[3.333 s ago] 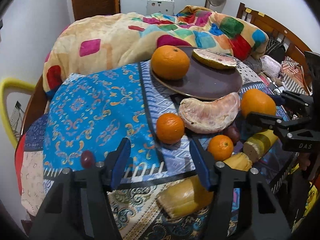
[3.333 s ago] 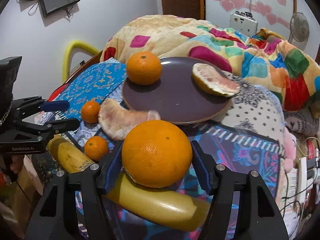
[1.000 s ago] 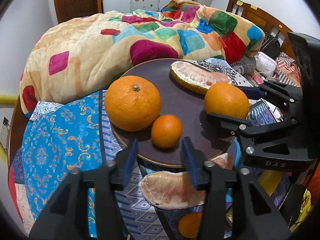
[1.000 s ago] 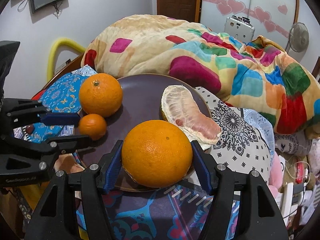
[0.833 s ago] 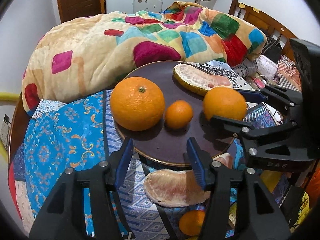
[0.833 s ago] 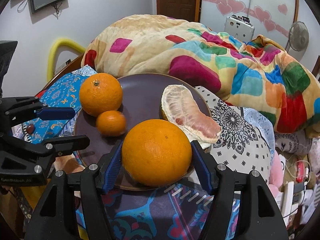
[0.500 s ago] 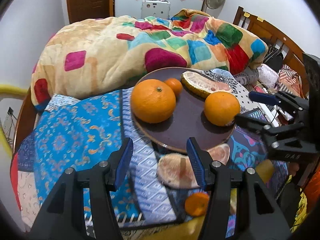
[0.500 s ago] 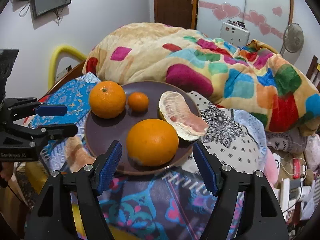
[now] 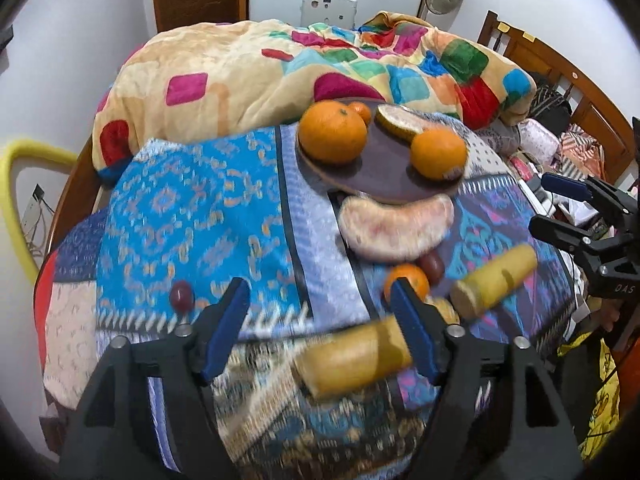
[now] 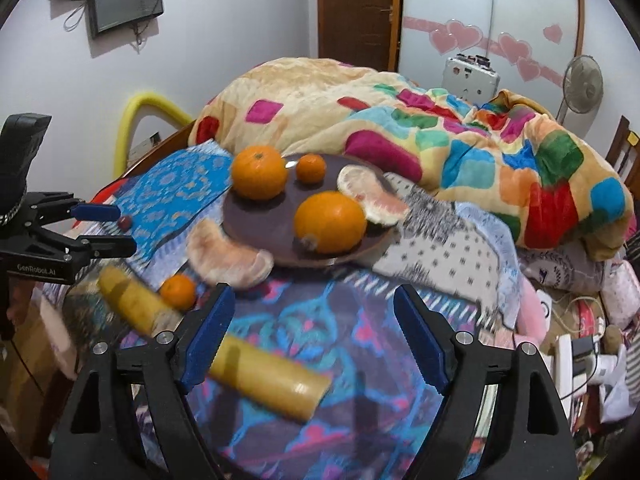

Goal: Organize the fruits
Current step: 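Grasp a yellow banana with the right tool while the left tool grasps another banana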

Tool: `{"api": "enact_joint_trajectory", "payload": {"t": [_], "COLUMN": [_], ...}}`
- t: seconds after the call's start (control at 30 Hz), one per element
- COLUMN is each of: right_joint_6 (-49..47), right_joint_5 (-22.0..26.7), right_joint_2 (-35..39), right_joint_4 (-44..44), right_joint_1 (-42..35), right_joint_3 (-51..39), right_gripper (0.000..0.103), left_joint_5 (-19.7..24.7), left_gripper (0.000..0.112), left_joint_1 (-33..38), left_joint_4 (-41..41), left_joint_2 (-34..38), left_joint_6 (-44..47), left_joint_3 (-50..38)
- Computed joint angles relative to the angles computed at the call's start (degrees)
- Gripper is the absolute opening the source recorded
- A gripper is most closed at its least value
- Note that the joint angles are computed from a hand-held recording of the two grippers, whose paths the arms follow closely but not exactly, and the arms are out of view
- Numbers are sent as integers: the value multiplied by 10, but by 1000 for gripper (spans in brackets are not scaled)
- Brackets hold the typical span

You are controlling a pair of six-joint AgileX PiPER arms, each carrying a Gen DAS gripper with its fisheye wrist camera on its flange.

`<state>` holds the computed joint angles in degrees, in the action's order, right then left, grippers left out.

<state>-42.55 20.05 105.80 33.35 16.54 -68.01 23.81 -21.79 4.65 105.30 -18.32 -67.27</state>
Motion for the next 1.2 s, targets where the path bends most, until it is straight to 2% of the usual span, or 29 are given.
{"api": "enact_joint_trajectory", "payload": {"t": [0.1, 0.2, 0.4, 0.47, 0.53, 0.7, 0.8, 0.87, 1.07, 1.2], "right_joint_6": [-23, -38, 51, 92, 111, 102, 83, 68, 59, 39], "right_joint_5": [-9, -14, -37, -42, -34, -6, -8, -7, 0, 7], "right_joint_2": [-10, -11, 3, 9, 17, 53, 58, 55, 30, 15], "right_joint_4": [8, 9, -108, -163, -191, -189, -170, -151, -132, -101], "right_joint_1": [10, 17, 51, 62, 67, 70, 66, 58, 38, 24], "right_joint_3": [32, 52, 60, 55, 44, 4, 2, 5, 32, 50], "right_gripper": [80, 80, 80, 80, 80, 80, 80, 71, 42, 36], "left_joint_5": [-16, -28, -24, -21, -17, -8, -14, -23, -34, -33], "left_gripper": [88, 94, 96, 96, 97, 102, 102, 101, 84, 72], "left_joint_1": [-20, -48, -76, -77, -72, -65, -65, -64, -52, -37], "left_joint_4": [32, 121, 181, 171, 132, 71, 54, 44, -4, -59], "left_joint_2": [-20, -28, 8, 24, 38, 65, 73, 79, 58, 33], "left_joint_6": [-34, -122, -182, -162, -102, -12, 23, 36, 83, 108], "left_joint_3": [40, 68, 59, 43, 24, -12, -19, -19, 7, 29]}}
